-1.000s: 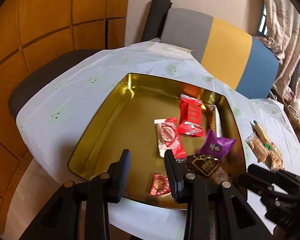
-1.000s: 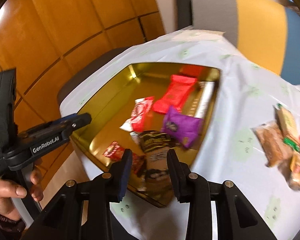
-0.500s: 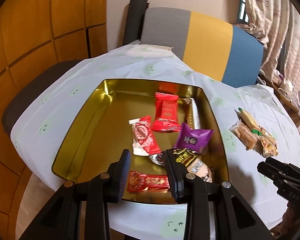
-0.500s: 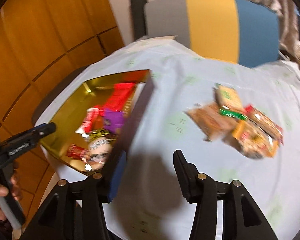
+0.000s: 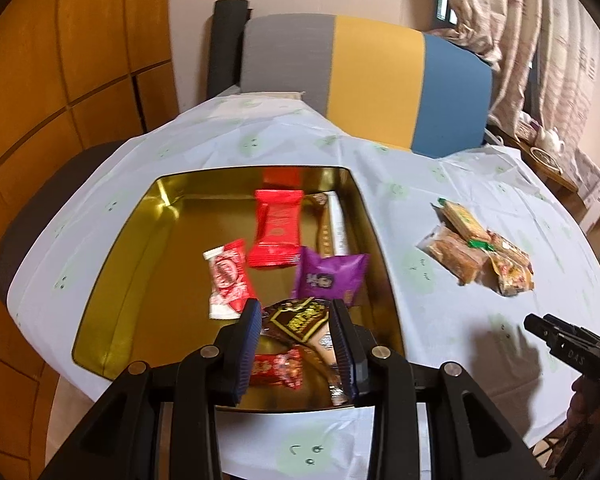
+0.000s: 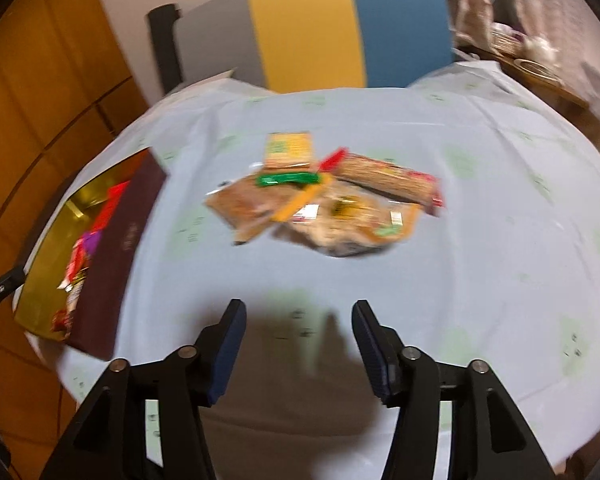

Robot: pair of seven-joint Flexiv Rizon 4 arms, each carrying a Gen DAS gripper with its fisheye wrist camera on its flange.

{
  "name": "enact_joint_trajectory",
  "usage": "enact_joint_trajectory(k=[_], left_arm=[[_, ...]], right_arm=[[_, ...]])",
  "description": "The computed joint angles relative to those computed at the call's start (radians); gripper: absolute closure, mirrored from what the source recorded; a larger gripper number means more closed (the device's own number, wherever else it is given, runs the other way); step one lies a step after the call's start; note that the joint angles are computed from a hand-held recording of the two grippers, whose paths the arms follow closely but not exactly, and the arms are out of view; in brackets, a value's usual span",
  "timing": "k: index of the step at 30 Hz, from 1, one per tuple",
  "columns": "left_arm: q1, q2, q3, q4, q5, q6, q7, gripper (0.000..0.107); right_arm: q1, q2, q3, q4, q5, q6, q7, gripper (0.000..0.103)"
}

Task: Organize snacks
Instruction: 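Move both tools away from the tin back toward the snack pile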

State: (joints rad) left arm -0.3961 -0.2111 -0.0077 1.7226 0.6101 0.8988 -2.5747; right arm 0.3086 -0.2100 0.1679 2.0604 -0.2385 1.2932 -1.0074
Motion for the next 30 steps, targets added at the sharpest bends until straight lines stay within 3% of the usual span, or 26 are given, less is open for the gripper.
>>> enact_joint_trajectory(k=[5, 11, 24, 30], left_arm=[[-0.009, -0.035, -0.012, -0.038, -0.014, 0.004, 0.052, 0.072], [-0.032, -0.079, -0.011, -0.084, -0.044, 0.014, 0.123, 0.072], [-0.084, -0.157, 0.01, -0.163, -0.11, 0.016, 0.246, 0.071], [-0.096, -0.199, 0.011, -0.209, -0.143, 0.009, 0.312, 0.071]], right_arm=[[0.014, 0.018, -0.074, 0.045, -0.136, 0.007, 0.135, 0.036], [-0.012, 0.034, -0.096, 0.082, -0.25, -0.001, 0.241, 0.031], [-0.048, 0.039, -0.101, 0.112, -0.371, -0.046, 0.324, 0.025], [-0.066, 0.032, -0.075, 0.109, -0.317, -0.053, 0.266, 0.024]])
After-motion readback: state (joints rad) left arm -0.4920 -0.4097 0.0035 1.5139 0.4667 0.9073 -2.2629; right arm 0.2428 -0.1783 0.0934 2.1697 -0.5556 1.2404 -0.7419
